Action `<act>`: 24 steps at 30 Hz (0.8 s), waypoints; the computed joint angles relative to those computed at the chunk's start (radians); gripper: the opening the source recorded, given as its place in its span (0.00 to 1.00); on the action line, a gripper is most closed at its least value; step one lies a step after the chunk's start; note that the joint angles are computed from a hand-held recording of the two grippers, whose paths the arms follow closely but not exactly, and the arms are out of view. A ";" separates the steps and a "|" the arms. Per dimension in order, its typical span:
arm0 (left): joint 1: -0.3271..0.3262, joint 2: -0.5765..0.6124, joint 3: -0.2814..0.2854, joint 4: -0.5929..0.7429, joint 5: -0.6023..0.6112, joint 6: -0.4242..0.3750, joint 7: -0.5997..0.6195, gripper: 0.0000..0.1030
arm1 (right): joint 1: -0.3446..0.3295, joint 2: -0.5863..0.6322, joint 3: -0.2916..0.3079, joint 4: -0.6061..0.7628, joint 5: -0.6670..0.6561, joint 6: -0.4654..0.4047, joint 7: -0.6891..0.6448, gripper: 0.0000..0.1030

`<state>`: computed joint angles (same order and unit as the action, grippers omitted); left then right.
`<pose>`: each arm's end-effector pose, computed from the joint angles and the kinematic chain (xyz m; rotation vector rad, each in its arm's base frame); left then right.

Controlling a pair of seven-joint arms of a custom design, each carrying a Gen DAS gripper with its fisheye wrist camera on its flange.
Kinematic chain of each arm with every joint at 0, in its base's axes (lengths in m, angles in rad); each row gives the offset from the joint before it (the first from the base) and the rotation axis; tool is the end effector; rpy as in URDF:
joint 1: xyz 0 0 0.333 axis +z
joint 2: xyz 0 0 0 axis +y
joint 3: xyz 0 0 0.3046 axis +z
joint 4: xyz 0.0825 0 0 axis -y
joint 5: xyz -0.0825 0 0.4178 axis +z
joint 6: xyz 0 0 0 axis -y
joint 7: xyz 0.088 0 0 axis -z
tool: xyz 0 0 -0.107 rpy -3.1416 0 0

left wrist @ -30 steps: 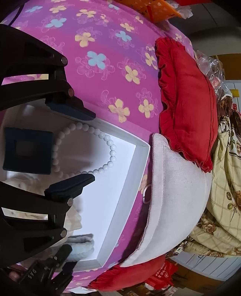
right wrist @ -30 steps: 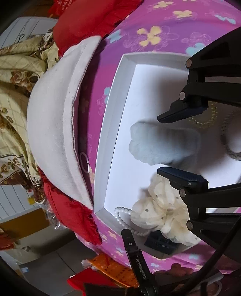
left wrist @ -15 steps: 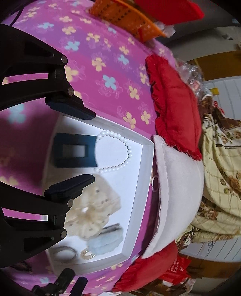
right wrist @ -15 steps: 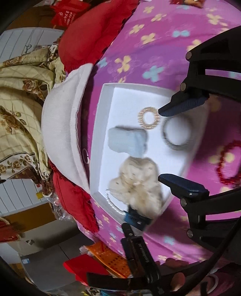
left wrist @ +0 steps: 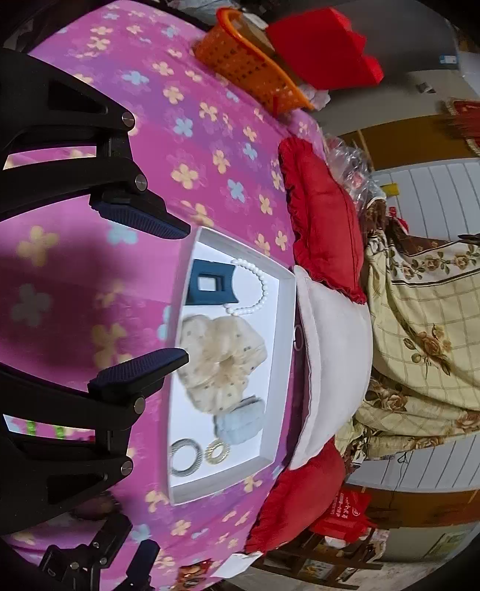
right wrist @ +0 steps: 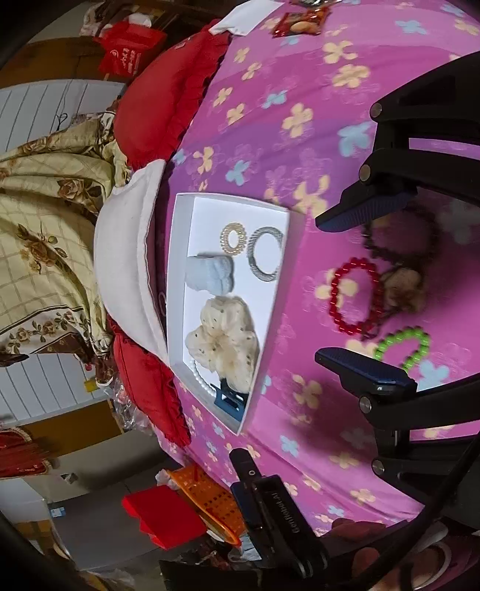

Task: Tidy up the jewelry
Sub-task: 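Withdraw both tools from the box back over the remaining bracelets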

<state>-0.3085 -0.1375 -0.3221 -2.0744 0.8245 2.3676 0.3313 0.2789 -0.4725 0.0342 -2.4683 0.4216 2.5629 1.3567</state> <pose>0.4755 -0.3440 0.5127 -1.7965 1.6012 -0.6248 0.4590 0.1429 0.5004 -1.9780 1.5521 -0.1920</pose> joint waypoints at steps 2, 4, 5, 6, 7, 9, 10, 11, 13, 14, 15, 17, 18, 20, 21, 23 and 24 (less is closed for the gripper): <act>-0.009 -0.020 -0.012 -0.017 0.008 -0.017 -0.013 0.60 | -0.005 -0.042 0.005 -0.029 -0.006 -0.004 0.012 0.61; -0.017 -0.040 -0.023 -0.034 0.011 -0.027 -0.026 0.60 | -0.007 -0.078 0.009 -0.055 -0.011 -0.004 0.024 0.62; -0.022 -0.050 -0.030 -0.042 0.015 -0.031 -0.036 0.60 | -0.008 -0.093 0.010 -0.065 -0.014 -0.005 0.029 0.64; -0.024 -0.058 -0.035 -0.049 0.018 -0.034 -0.043 0.60 | -0.009 -0.108 0.011 -0.075 -0.017 -0.007 0.035 0.64; -0.027 -0.066 -0.041 -0.055 0.021 -0.039 -0.053 0.60 | -0.010 -0.119 0.012 -0.083 -0.021 -0.006 0.039 0.64; -0.032 -0.080 -0.046 -0.066 0.016 -0.036 -0.059 0.60 | -0.014 -0.141 0.019 -0.097 -0.035 -0.006 0.051 0.65; -0.034 -0.085 -0.048 -0.071 0.013 -0.037 -0.061 0.60 | -0.016 -0.153 0.022 -0.104 -0.043 -0.008 0.055 0.65; -0.036 -0.092 -0.052 -0.075 0.010 -0.040 -0.064 0.60 | -0.015 -0.164 0.021 -0.111 -0.047 -0.009 0.058 0.65; -0.040 -0.101 -0.058 -0.083 0.003 -0.042 -0.072 0.60 | -0.013 -0.184 0.019 -0.121 -0.051 -0.010 0.061 0.65; -0.041 -0.103 -0.060 -0.084 0.002 -0.043 -0.074 0.60 | -0.013 -0.194 0.019 -0.127 -0.054 -0.010 0.062 0.65; -0.042 -0.106 -0.063 -0.086 0.002 -0.045 -0.077 0.60 | -0.013 -0.204 0.019 -0.133 -0.056 -0.010 0.063 0.65; -0.045 -0.112 -0.071 -0.089 0.006 -0.055 -0.083 0.60 | -0.015 -0.222 0.022 -0.140 -0.065 -0.012 0.066 0.65; -0.047 -0.115 -0.073 -0.090 0.007 -0.057 -0.086 0.60 | -0.014 -0.230 0.022 -0.145 -0.068 -0.012 0.067 0.65; -0.050 -0.121 -0.077 -0.093 0.007 -0.061 -0.090 0.60 | -0.011 -0.243 0.020 -0.149 -0.070 -0.014 0.065 0.65; -0.051 -0.124 -0.080 -0.095 0.010 -0.064 -0.095 0.60 | -0.010 -0.249 0.020 -0.151 -0.071 -0.015 0.065 0.65; -0.053 -0.129 -0.084 -0.096 0.016 -0.070 -0.099 0.60 | -0.008 -0.261 0.018 -0.156 -0.073 -0.017 0.063 0.65; -0.055 -0.130 -0.086 -0.096 0.017 -0.073 -0.100 0.60 | -0.009 -0.263 0.018 -0.158 -0.074 -0.017 0.062 0.65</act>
